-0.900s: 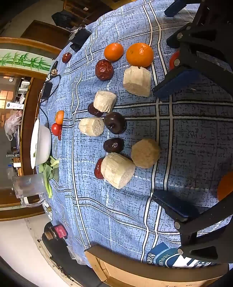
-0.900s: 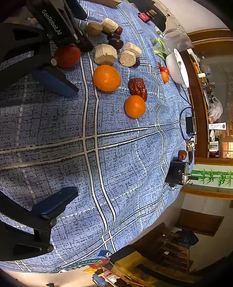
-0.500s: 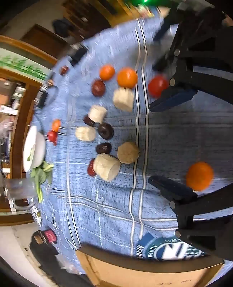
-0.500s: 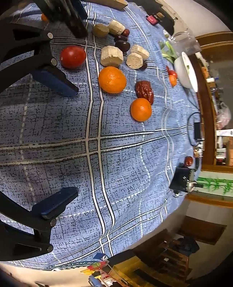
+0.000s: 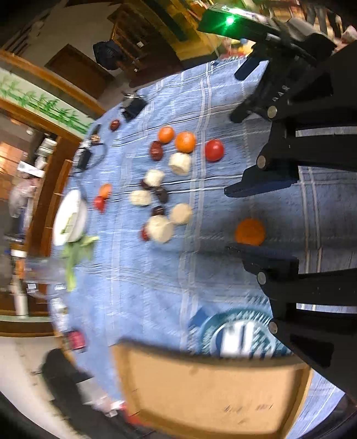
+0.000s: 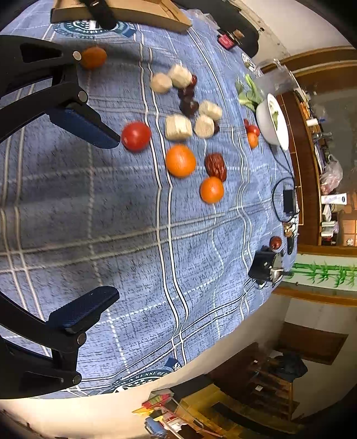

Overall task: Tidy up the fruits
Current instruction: 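Move left gripper toward small tangerine while right gripper approaches red tomato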

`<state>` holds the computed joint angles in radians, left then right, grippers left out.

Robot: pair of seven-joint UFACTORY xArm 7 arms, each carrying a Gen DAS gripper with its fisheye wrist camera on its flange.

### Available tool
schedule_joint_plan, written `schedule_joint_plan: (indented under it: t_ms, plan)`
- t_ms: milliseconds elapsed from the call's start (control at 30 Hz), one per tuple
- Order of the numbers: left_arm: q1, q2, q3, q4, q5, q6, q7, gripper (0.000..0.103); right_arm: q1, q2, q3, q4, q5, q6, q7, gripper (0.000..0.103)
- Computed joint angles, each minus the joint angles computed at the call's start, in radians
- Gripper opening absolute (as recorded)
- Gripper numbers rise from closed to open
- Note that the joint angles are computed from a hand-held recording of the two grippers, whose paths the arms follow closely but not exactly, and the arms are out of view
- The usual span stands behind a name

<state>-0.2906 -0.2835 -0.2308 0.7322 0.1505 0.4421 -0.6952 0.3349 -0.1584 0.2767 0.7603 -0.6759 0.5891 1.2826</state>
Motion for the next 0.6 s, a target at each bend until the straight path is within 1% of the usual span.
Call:
schedule_joint_plan:
  t_ms: [33, 167, 300, 467, 600]
  plan:
    - [0.019, -0.015, -0.017, 0.001, 0.044, 0.007, -0.021, 0.034, 0.005, 0.001, 0.01, 0.01, -0.011, 0.014, 0.003, 0.102]
    - [0.031, -0.029, -0.027, 0.019, 0.094, 0.039, -0.017, 0.036, 0.027, 0.007, 0.029, 0.034, -0.048, 0.049, 0.021, 0.102]
    - [0.048, -0.051, -0.047, 0.012, 0.159, 0.051, -0.031, 0.037, 0.046, 0.015, 0.026, 0.041, -0.042, 0.05, 0.029, 0.102]
    - [0.061, -0.063, -0.053, 0.001, 0.202, 0.053, -0.035, 0.039, 0.061, 0.028, 0.027, 0.039, -0.048, 0.041, 0.065, 0.102]
    - [0.058, -0.066, -0.041, -0.011, 0.197, 0.043, -0.016, 0.044, 0.072, 0.043, 0.023, 0.044, -0.051, 0.03, 0.085, 0.102]
